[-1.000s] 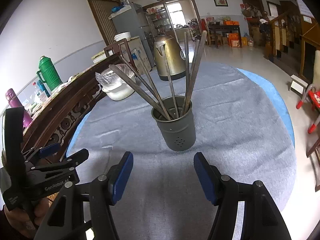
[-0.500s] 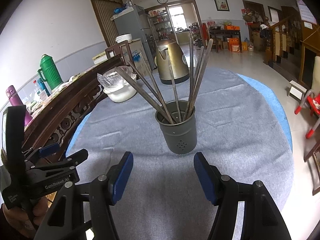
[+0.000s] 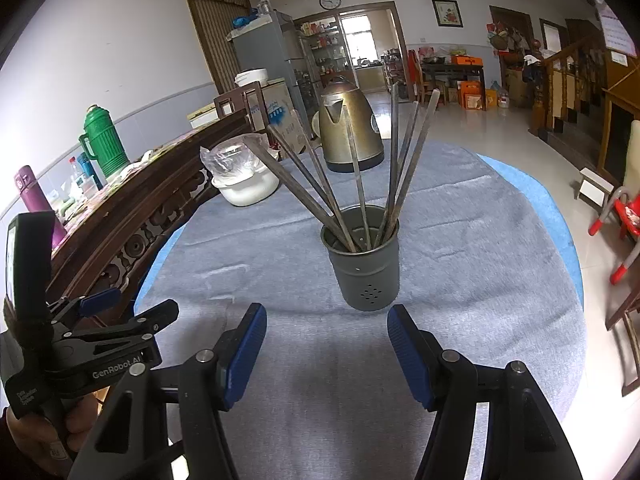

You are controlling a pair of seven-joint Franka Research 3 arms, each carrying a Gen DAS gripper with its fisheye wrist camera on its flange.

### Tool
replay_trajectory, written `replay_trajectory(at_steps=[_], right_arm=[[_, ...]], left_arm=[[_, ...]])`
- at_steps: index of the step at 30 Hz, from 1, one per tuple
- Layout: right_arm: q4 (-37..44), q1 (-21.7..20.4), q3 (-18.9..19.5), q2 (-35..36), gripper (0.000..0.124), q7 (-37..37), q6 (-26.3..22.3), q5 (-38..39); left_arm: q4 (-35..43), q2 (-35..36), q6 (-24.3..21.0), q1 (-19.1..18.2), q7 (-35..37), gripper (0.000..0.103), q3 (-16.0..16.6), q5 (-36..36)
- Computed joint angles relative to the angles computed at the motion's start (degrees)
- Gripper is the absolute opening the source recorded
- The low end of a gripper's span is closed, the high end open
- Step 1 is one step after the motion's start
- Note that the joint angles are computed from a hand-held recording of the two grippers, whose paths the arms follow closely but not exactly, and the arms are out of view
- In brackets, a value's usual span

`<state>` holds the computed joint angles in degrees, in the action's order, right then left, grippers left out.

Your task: Organize utensils

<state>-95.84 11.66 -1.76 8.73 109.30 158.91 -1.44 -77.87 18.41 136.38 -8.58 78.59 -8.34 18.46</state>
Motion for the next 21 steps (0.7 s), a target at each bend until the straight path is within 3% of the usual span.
replay_trajectory(at_steps=[21], right_arm=[[-1.4,-0.5,0.3,-0.7,0.067,-1.4,1.5,2.4]], left_arm=[[0.0,-0.4,-1.0,-0.9,-0.7,0.088,0.1,1.6]])
